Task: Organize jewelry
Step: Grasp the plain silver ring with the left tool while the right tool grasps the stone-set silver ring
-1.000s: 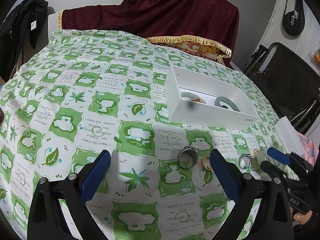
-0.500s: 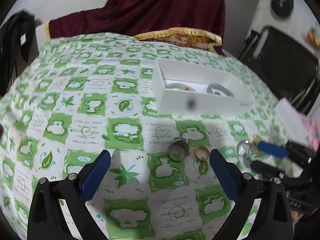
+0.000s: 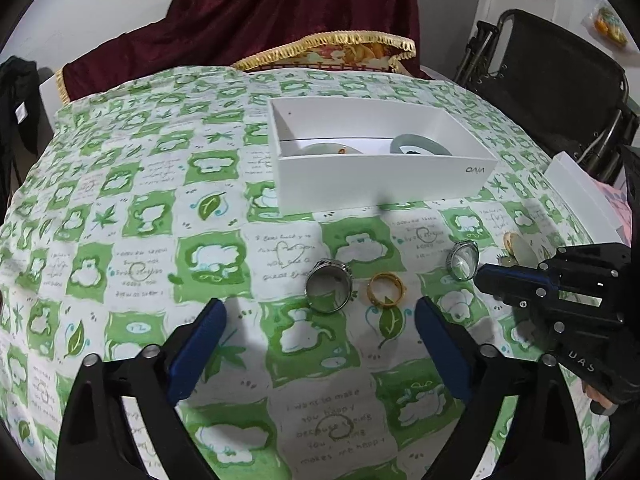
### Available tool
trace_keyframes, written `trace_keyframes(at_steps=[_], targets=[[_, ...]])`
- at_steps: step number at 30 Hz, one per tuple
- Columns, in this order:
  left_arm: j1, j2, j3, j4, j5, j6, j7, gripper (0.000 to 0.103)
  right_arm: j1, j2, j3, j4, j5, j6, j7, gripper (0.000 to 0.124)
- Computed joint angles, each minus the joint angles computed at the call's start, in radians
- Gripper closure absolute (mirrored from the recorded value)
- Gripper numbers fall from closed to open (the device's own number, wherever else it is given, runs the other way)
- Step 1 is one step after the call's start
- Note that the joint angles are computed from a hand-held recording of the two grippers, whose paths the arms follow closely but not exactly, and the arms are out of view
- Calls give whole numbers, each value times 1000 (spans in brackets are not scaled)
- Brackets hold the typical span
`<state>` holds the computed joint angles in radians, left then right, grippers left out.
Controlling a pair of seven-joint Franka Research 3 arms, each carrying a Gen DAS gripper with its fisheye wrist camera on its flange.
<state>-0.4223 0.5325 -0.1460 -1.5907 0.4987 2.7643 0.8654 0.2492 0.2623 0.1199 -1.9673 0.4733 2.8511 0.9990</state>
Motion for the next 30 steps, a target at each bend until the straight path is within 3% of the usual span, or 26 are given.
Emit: trace_keyframes(at_steps=[1, 3, 6, 9, 10, 13, 15, 19, 25, 26, 27, 30], targets=[[2, 4, -2, 6, -2, -1, 5, 10, -9, 0, 9, 0, 20, -4, -15, 122], [13, 18, -12, 24, -15, 4, 29, 16, -17, -3, 17, 1, 47, -7, -33, 105], [15, 48, -17, 73, -24, -18, 77, 33, -14, -13, 19, -12, 61, 17, -49, 96], [27, 58, -34, 82, -48, -3, 121, 60, 5, -13, 5, -16, 29, 24, -32, 96], [40, 56, -45, 73, -67, 13, 136, 77, 4, -12, 5, -15, 27, 24, -32, 96], [78, 47, -78, 42, -133, 52, 175, 79, 6, -6, 5, -8, 24, 42, -27, 91], [71, 33, -63, 22, -143, 67, 167, 79, 7, 0, 5, 0, 18, 51, -22, 81], [67, 12, -51, -12, -153, 95, 155, 79, 14, 10, 1, 12, -9, 55, -19, 79], [79, -7, -52, -42, -167, 129, 142, 79, 71, 36, -51, 35, -153, 69, 78, 79], [81, -9, -52, -45, -170, 132, 140, 79, 79, 42, -61, 44, -181, 52, 99, 81], [84, -9, -55, -47, -174, 133, 141, 79, 86, 45, -69, 48, -204, 44, 119, 96], [85, -8, -56, -47, -178, 133, 142, 79, 67, 39, -49, 36, -203, 55, 121, 98]])
